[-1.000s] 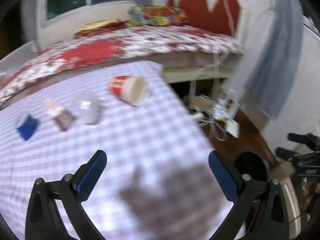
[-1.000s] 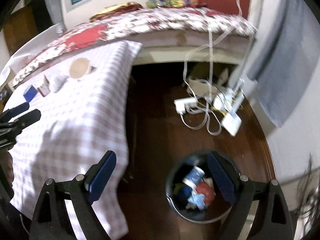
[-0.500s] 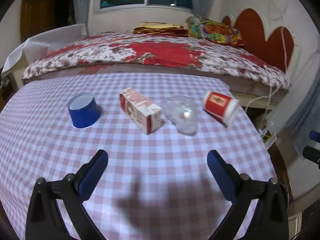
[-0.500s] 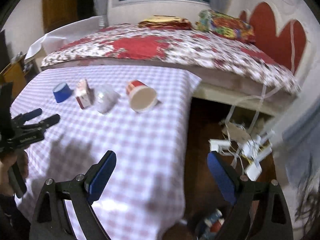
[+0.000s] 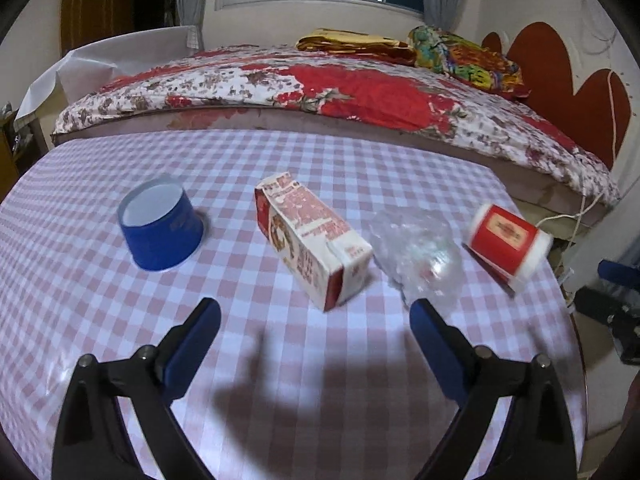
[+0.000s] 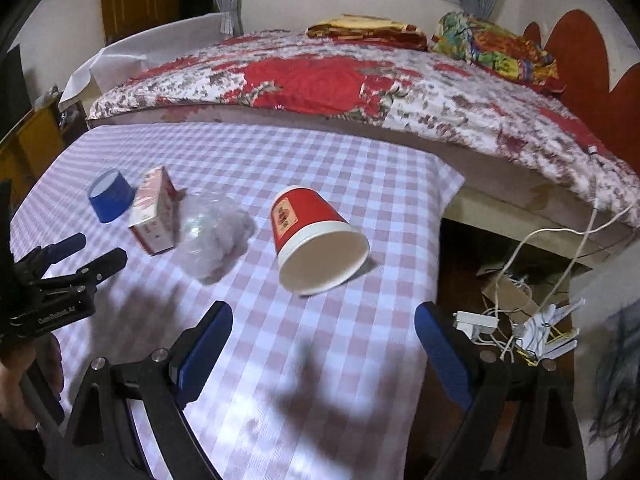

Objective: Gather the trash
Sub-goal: 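Move both open tools back over the table toward the carton and red cup, then close the left tool on the milk carton while the right tool grasps the red paper cup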

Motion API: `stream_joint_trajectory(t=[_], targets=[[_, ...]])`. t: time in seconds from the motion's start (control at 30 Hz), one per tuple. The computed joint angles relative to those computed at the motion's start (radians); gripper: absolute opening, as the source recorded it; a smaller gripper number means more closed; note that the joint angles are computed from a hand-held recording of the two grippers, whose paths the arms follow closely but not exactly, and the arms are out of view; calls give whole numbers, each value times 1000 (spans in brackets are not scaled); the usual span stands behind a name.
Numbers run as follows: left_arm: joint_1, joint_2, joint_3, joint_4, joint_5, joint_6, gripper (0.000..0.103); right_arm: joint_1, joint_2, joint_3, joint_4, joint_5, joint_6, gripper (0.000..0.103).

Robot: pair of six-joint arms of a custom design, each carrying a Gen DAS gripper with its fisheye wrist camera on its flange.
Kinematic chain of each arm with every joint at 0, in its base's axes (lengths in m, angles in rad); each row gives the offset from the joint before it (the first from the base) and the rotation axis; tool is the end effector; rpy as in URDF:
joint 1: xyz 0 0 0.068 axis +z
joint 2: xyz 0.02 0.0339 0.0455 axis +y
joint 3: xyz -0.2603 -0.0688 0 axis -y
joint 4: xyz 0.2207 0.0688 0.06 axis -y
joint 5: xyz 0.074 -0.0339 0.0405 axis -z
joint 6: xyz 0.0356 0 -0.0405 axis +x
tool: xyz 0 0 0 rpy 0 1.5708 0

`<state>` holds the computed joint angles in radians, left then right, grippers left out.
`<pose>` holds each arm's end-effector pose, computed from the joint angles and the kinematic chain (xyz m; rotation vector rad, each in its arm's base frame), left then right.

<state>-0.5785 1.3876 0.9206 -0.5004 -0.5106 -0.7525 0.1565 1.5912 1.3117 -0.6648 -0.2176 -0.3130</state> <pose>0.2241 -0.1256 0.2372 -0.3968 2.3391 0.0311 0.3127 0.0571 0.2824 -0.6658 2.4047 0.2084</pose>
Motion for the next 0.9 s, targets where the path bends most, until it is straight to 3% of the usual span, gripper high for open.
stream_joint_trajectory(t=[0.43,0.77,0.9], targets=[[132,221,113,90,60,87,95,58,280,169,60,-17,-49,94],[199,91,-25,86,64,132,89,69,273,155,41,-75,-79,91],[222,56,-62,107,86,142,88,87,266,139,67,-50,-66,90]])
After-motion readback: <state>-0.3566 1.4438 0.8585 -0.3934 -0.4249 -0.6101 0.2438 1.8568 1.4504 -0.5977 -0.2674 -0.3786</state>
